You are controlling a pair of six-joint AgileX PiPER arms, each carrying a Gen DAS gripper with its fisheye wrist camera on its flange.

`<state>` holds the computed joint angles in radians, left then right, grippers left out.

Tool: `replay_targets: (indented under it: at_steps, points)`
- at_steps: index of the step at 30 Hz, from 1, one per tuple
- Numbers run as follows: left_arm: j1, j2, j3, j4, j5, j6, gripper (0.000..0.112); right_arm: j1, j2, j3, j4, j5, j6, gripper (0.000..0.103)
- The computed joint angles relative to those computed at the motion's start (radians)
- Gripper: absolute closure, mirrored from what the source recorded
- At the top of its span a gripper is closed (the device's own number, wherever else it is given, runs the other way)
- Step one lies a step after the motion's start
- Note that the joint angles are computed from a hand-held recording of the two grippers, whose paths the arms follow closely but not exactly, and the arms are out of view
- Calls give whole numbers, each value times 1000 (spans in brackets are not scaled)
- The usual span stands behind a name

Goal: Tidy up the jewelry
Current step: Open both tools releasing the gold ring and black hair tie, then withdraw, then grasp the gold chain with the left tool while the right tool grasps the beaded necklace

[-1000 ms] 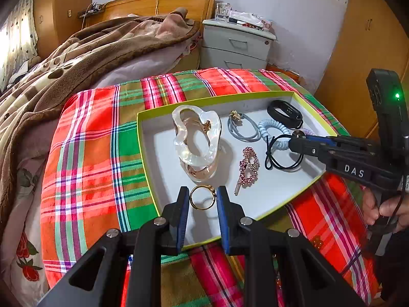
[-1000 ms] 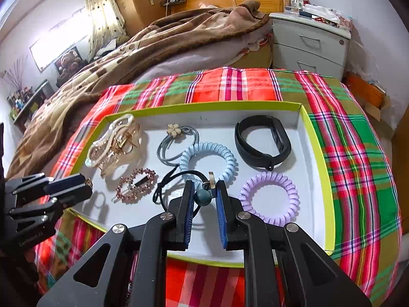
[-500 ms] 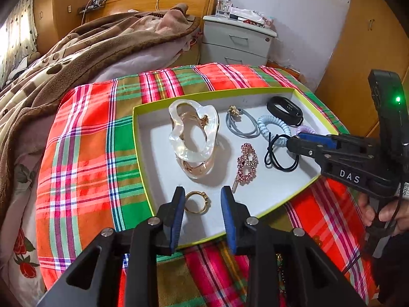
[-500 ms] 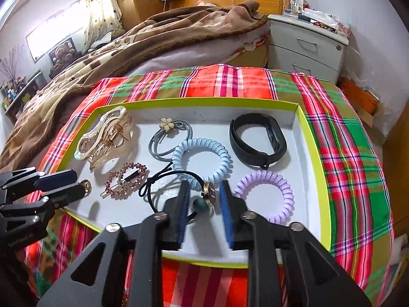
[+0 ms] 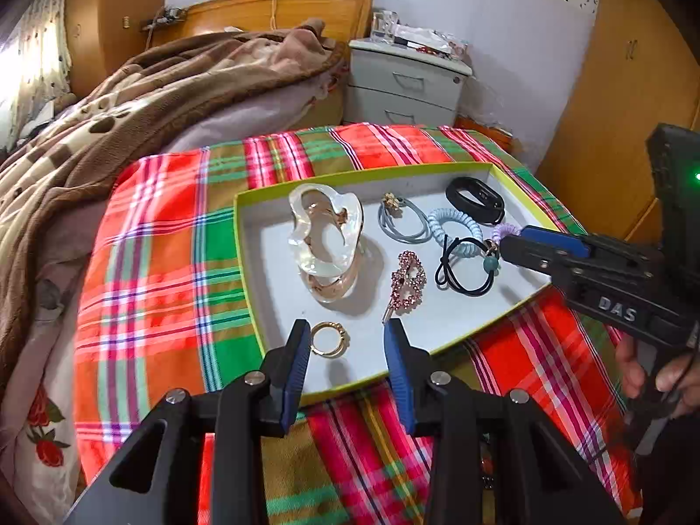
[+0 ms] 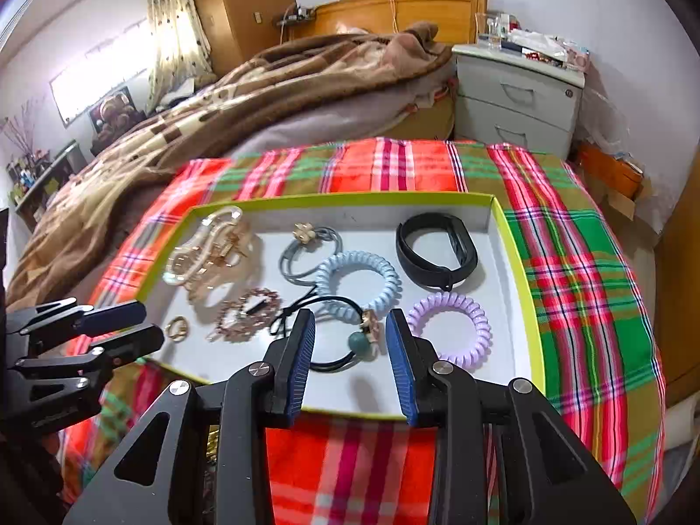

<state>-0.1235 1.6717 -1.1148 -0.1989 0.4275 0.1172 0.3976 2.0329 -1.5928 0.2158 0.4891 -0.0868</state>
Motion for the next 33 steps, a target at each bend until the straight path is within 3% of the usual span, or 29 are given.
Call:
replay_targets:
  at_steps: [3, 6, 13, 15, 23, 25, 30, 33]
  points:
    - [-11, -35, 29, 63, -12, -72, 74, 12, -60, 77, 16, -38, -9, 67]
    - [-32, -76, 66, 199, -21, -212, 73, 22, -118, 156, 53, -71, -36, 57]
    - [-74, -168, 166, 468, -28, -503, 72, 52, -220, 331, 198, -118, -159, 57]
    - [-65, -199, 201, 452, -41, -497, 72, 65, -241, 384, 258, -133, -217, 57]
    - [-7, -275, 305, 316, -83, -385, 69, 126, -237, 452, 257, -142, -207, 57]
    - [17, -289, 326, 182, -91, -257, 68, 146, -229, 450, 210, -142, -154, 57]
    - [4, -292, 345, 197, -90, -279, 68, 196, -195, 432, 65, -140, 2, 57]
    - [4, -290, 349, 155, -91, -246, 68, 236, -179, 418, -153, -154, 205, 56]
